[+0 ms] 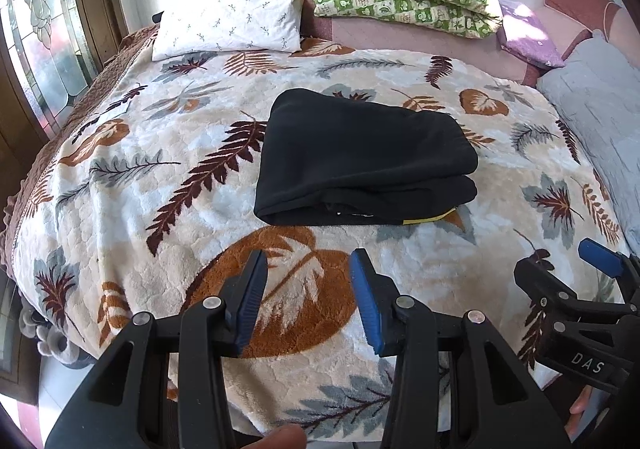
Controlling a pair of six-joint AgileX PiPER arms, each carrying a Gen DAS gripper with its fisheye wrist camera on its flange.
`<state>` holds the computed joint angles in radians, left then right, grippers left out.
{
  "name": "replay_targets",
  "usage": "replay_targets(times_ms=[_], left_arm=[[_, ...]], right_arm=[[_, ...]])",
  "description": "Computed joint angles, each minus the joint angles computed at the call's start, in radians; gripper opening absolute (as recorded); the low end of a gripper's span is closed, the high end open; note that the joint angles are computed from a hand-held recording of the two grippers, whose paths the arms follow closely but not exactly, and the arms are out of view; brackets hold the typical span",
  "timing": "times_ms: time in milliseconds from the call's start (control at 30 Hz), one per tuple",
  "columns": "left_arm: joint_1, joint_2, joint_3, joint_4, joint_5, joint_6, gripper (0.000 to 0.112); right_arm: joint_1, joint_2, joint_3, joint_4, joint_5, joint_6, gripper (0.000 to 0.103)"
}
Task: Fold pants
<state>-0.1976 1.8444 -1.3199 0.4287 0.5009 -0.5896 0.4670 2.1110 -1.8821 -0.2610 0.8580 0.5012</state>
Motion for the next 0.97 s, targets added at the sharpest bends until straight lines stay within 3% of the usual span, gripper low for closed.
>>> replay_targets(times_ms=[167, 300, 367, 967], left_arm=[[0.001, 0.004, -0.008, -0.041, 0.006, 0.049, 0.042], [-0.002, 0.004, -0.006, -0.022, 0.005, 0.023, 0.073], [0.0, 0.005, -0.012, -0.028, 0.007, 0.026, 0.078], [0.02, 0.014, -0.037, -0.049, 0.018, 0.025, 0.078]], right_arm=[[0.001, 0.001, 0.0, 0.002, 0.004, -0.008, 0.102], [0.001, 0.001, 0.0, 0.003, 0.004, -0.009, 0.102], [0.002, 0.0, 0.001, 0.001, 0.005, -0.004, 0.102], [-0.002, 0.005, -0.001, 0.012, 0.009, -0.018, 0.102]])
